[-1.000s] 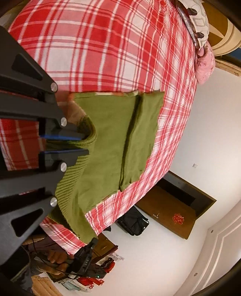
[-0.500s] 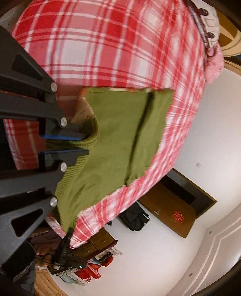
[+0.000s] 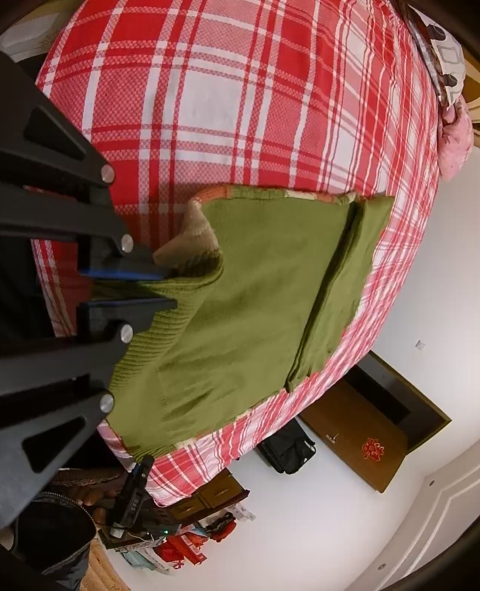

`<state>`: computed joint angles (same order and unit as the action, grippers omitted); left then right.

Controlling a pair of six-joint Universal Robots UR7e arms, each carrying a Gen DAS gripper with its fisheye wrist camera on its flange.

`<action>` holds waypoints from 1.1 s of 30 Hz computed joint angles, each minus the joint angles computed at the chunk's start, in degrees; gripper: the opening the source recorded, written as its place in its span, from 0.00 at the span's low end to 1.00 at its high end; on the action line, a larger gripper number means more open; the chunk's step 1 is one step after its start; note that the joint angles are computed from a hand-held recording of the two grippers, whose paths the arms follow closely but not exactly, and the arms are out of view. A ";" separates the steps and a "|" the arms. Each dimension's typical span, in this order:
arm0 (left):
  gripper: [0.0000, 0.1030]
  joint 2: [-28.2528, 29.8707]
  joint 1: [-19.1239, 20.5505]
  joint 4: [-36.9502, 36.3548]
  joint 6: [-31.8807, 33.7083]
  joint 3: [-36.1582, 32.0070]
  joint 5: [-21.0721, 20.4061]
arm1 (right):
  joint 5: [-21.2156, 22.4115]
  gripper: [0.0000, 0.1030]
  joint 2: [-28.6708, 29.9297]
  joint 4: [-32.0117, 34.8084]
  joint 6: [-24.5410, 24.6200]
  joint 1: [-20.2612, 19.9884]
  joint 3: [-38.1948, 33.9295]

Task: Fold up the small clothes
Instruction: 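Lift the hem with both tools and fold it up over the collar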

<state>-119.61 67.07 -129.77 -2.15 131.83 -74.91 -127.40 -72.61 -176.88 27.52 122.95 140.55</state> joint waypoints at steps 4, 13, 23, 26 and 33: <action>0.08 0.35 0.29 -0.52 0.26 -0.34 -0.37 | -0.09 0.09 0.99 1.91 -1.06 0.43 -0.90; 0.08 5.46 0.45 -7.67 3.70 -4.95 -0.58 | 9.67 0.05 -2.84 -8.66 -10.41 -1.44 -3.31; 0.08 18.07 3.46 -14.60 5.19 -14.40 -2.42 | 13.25 0.05 4.31 -7.66 -15.30 -4.41 -18.60; 0.08 22.41 4.15 -15.91 5.42 -18.32 -2.94 | 13.70 0.05 7.22 -6.37 -16.34 -5.56 -23.81; 0.08 31.07 5.66 -18.33 6.82 -26.49 -3.78 | 14.59 0.05 13.96 -1.16 -18.75 -8.08 -36.84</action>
<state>-88.54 72.73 -148.10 4.67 105.34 -78.69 -112.81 -58.65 -178.04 8.77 114.86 103.71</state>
